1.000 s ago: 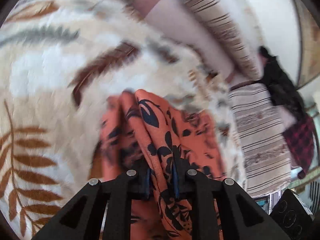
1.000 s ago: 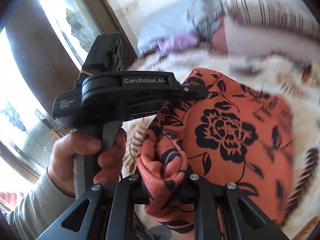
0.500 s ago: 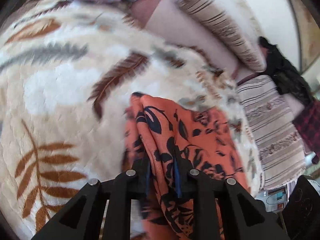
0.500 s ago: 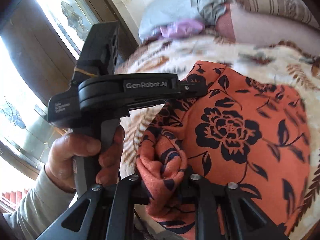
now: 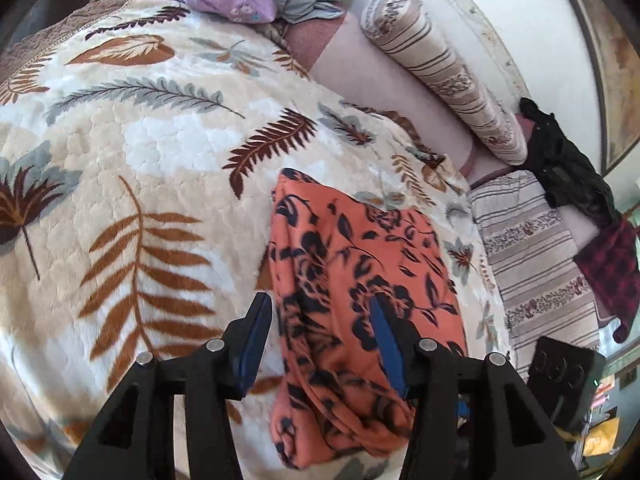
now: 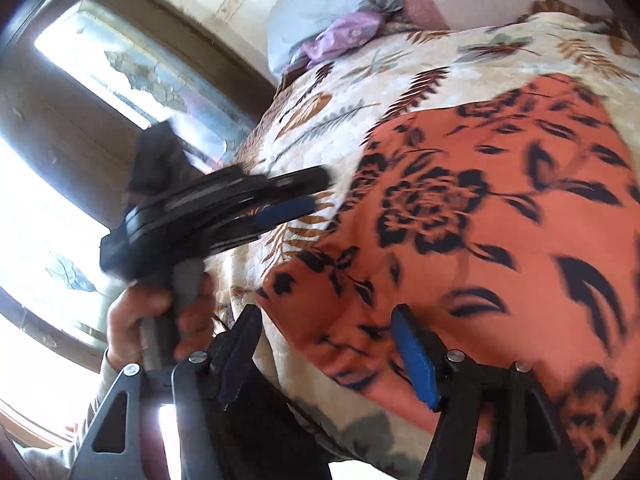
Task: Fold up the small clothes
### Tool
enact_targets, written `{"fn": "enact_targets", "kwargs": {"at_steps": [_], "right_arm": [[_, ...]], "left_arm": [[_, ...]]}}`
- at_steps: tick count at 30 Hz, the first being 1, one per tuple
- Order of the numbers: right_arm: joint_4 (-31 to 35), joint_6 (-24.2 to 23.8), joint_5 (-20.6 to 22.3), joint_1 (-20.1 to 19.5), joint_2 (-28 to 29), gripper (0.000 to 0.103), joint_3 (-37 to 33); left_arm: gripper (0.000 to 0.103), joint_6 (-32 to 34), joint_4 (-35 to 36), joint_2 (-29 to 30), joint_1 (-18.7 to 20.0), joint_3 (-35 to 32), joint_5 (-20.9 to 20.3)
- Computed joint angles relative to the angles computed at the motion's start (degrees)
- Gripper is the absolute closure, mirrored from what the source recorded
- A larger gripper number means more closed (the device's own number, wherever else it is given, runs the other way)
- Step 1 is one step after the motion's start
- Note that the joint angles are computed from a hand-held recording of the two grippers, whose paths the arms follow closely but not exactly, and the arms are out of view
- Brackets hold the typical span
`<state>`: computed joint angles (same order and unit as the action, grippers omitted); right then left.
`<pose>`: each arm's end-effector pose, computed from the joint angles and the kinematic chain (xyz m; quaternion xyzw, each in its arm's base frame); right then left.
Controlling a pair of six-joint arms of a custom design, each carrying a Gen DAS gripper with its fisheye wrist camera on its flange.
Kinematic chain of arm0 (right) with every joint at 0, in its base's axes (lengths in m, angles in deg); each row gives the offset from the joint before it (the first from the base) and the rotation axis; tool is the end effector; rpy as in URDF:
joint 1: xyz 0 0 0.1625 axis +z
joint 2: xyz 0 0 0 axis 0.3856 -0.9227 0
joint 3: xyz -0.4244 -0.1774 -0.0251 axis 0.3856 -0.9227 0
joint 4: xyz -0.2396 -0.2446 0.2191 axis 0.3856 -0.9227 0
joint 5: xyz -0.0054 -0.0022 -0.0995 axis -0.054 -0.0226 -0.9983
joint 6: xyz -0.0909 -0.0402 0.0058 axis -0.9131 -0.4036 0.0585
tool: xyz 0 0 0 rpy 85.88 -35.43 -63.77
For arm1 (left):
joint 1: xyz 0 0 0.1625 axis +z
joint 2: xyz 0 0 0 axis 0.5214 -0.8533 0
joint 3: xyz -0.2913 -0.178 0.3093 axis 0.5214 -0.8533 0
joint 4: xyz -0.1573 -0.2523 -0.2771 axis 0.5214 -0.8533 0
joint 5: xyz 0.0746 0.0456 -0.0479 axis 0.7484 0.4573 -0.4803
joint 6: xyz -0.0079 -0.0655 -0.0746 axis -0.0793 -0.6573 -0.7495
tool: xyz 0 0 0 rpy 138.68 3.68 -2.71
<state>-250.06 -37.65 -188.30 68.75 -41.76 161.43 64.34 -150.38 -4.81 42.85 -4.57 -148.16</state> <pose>0.1302 -0.5309 0.0656 -0.0023 -0.9254 0.3708 0.0786 -0.0700 -0.7437 0.1854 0.2663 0.9611 -0.0739 0.0045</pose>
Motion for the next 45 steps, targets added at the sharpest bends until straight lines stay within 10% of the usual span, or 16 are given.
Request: {"fn": "enact_targets", "kwargs": {"at_steps": [4,10,17,23,33,36,38,39,45], "right_arm": [[-9.1,3.5,2.2,-2.3,-1.4,0.032,6.3],[-20.2,5.1,7.0,-7.6,-3.4,0.031,14.8],[-29.3,8.6,12.5,-14.2,-3.4,0.025,21.0],[-22.5,10.9,17.3,-17.3,-5.7,0.025,18.5],[-9.9,14.1,20.0,-18.6,-6.2,0.025,12.2],[-8.9,14.6,20.4,-18.1,-5.6,0.025,10.6],[-7.3,12.5,17.9,-17.3,-5.7,0.034,9.5],[-5.5,9.4,13.1,-15.9,-5.9,0.057,8.8],[-5.6,1.0,-5.2,-7.7,-4.0,0.064,6.7]], "left_arm": [[0.049,-3.3,7.8,-0.3,-1.2,2.2,12.5],[0.052,-11.1,9.1,-1.8,-1.7,1.4,18.4],[0.048,-2.1,-2.5,-5.3,-6.6,9.2,10.5],[0.041,-2.3,-6.0,0.7,-8.2,11.6,24.6],[0.034,0.6,-17.9,-1.4,-11.0,13.6,17.4],[0.028,1.2,-20.5,2.1,-11.2,12.9,21.9],[0.025,-0.1,-17.8,5.0,-9.9,12.1,27.4],[0.023,-0.6,-19.6,5.1,-8.8,12.9,26.5],[0.01,-1.6,-23.3,4.8,-6.4,13.3,21.4]]}}
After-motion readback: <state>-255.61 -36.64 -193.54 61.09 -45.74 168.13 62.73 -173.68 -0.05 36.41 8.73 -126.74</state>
